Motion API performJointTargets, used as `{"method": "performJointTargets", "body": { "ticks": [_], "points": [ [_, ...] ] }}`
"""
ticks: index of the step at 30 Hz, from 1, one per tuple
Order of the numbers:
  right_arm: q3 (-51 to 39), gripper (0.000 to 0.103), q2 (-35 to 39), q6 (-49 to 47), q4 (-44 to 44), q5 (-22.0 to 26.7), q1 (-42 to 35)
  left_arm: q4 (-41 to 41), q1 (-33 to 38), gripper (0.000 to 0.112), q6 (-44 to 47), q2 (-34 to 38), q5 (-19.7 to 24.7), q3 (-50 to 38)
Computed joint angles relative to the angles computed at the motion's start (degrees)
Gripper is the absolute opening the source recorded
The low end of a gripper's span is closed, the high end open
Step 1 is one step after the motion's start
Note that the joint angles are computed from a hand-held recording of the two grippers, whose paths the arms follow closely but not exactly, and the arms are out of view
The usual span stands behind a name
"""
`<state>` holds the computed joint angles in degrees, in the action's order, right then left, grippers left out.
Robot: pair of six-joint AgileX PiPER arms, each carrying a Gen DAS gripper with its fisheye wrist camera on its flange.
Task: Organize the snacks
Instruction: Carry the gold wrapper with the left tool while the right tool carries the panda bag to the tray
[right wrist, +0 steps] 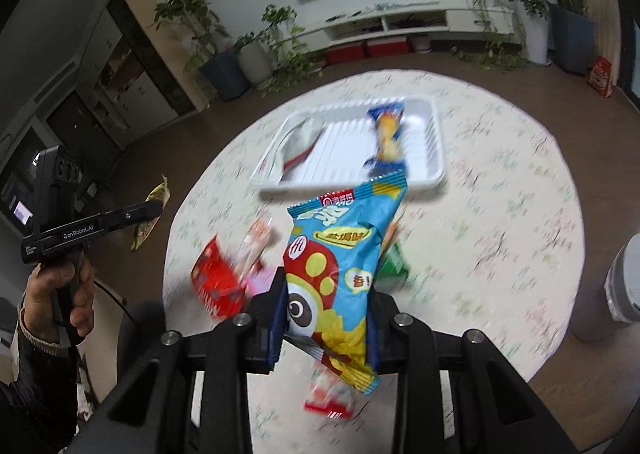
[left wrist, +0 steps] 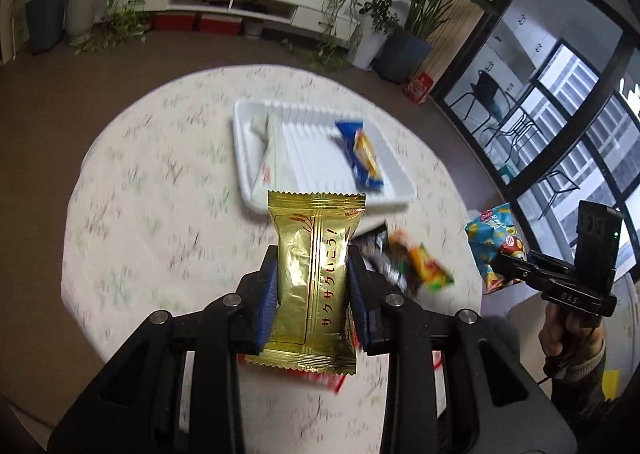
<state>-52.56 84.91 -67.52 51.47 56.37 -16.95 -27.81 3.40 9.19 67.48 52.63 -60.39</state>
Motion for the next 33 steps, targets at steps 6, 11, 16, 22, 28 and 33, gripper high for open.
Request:
{"method": "performJointTargets", "body": {
  "ticks": [6, 11, 16, 22, 28, 33],
  "points": [
    [-14.11, 0.034, 7.87, 5.97, -0.61, -3.68, 5.04, 0.92, -2.64, 0.029, -1.78, 16.32, 0.03, -18.46],
    [-27.77, 0.034, 17.75, 13.54, -3.34, -4.01, 10.44, 3.47, -5.91, 0.029, -5.69, 29.03, 1.19, -32.68],
    [-36.16, 0.034, 24.70, 18.96, -9.86, -7.73, 17.16, 7.04, -8.12, 0.029, -10.77, 40.66, 4.01, -44.94],
    [-45.84, 0.034, 34.70, 22.60, -16.01, -5.89, 19.45, 11.89, -10.82, 0.029, -14.36, 49.13, 4.93, -51.96],
    [-47.71, 0.034, 38.43, 22.16, -19.97, -7.95, 23.21, 13.07, -10.91, 0.029, -16.47, 53.87, 2.06, -51.50],
    [-52.32, 0.034, 42.88, 26.13, -24.23, -7.91, 25.24, 16.22, -11.61, 0.029, -17.89, 55.77, 0.19, -50.78]
  ]
}}
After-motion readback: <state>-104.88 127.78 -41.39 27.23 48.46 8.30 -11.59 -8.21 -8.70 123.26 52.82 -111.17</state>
